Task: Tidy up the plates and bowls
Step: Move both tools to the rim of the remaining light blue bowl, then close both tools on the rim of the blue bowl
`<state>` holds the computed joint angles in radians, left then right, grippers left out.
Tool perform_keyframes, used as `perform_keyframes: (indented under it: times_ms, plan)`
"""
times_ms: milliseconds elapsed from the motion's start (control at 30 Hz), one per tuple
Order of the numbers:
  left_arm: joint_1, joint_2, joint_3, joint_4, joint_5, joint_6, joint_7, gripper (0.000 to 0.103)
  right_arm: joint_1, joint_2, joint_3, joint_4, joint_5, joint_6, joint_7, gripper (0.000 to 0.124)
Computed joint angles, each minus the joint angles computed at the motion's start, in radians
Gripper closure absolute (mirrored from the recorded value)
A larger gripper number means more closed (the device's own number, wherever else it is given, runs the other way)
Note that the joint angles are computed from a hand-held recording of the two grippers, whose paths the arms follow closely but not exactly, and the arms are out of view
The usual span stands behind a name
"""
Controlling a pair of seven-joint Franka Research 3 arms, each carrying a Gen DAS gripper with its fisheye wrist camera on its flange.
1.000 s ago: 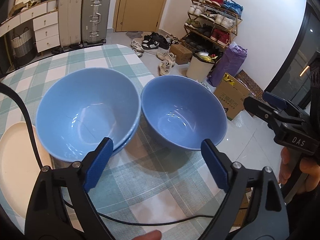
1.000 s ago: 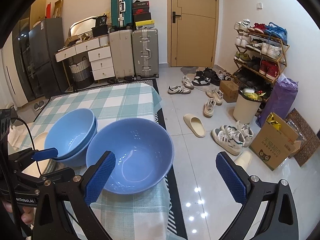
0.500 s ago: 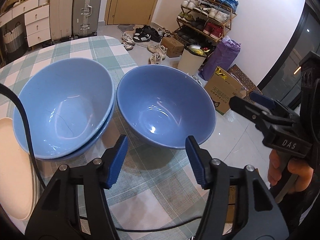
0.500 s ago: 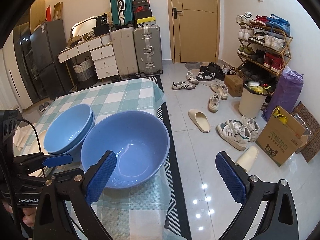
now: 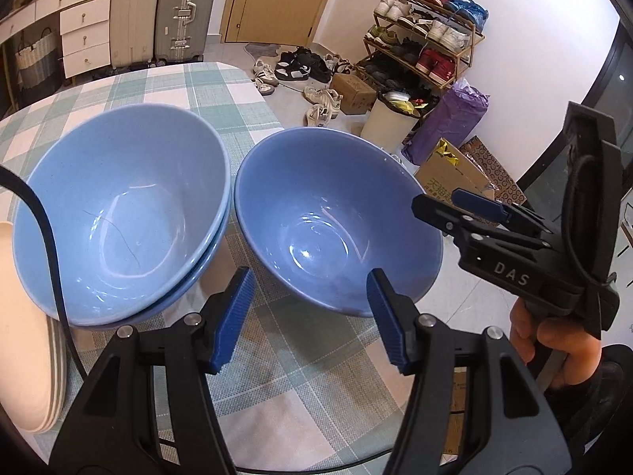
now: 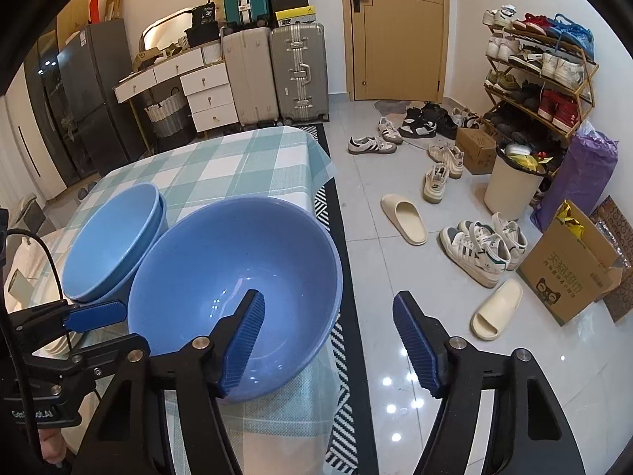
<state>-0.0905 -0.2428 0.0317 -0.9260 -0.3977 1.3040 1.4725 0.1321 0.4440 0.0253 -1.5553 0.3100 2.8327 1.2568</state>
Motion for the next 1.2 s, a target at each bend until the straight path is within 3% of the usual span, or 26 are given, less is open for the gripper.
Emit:
perform_keyframes:
  times_ms: [267,633,833,1200]
  plan:
    - [0.001,-0.01,-0.014,-0.043,0.017,0.029,0.008,0.052,0.017,0.076,-0.024,0.102,-0.046,-0.051,0.042,0.072]
    - [-0.01,-0.037,-0.042,-0.111,0.086,0.075,0.034,0.069,0.02,0.108,-0.027,0.133,-0.071,-0.053,0.049,0.098]
    - [-0.016,-0.031,-0.044,-0.111,0.104,0.085,0.043,0.073,0.04,0.096,-0.05,0.104,-0.106,-0.024,0.07,0.104]
    - [-0.017,-0.035,-0.039,-0.119,0.097,0.091,0.068,0.075,0.058,0.06,-0.07,0.051,-0.148,0.001,0.116,0.104]
